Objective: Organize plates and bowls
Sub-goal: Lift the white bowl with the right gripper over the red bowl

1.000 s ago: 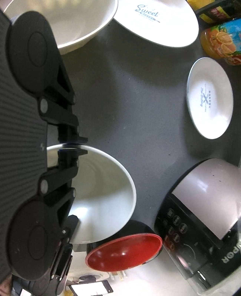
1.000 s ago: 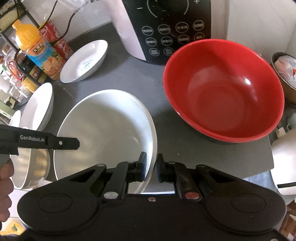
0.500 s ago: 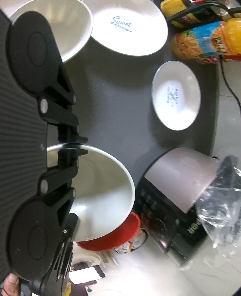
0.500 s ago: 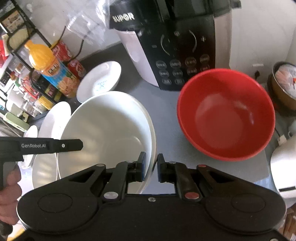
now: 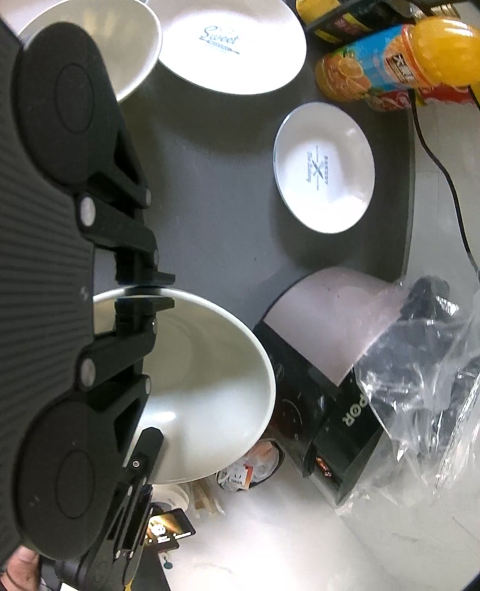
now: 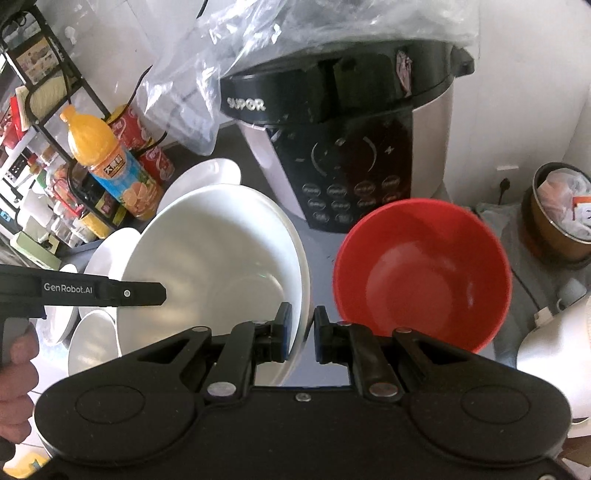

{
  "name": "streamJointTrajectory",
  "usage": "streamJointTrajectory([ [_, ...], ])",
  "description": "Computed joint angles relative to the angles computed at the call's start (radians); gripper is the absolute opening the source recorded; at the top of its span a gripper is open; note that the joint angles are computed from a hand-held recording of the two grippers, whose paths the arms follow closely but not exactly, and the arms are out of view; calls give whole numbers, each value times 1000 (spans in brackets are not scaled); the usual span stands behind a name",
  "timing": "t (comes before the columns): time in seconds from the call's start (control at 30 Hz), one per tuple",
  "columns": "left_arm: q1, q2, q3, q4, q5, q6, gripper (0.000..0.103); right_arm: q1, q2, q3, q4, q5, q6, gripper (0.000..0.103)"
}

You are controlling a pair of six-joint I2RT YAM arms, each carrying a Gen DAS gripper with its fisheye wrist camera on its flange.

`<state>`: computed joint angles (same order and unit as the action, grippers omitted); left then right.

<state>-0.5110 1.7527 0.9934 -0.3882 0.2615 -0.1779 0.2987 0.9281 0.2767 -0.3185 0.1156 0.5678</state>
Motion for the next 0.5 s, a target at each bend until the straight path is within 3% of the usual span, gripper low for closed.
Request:
streamJointTrajectory([
  [0.3,-67,53,60,4,19,-36,4,-169,-88,17,-94,-45,-132,12],
  [0.5,-127,120,118,13,7,-75,4,-362,-99,5,-88,-147,-314,12],
])
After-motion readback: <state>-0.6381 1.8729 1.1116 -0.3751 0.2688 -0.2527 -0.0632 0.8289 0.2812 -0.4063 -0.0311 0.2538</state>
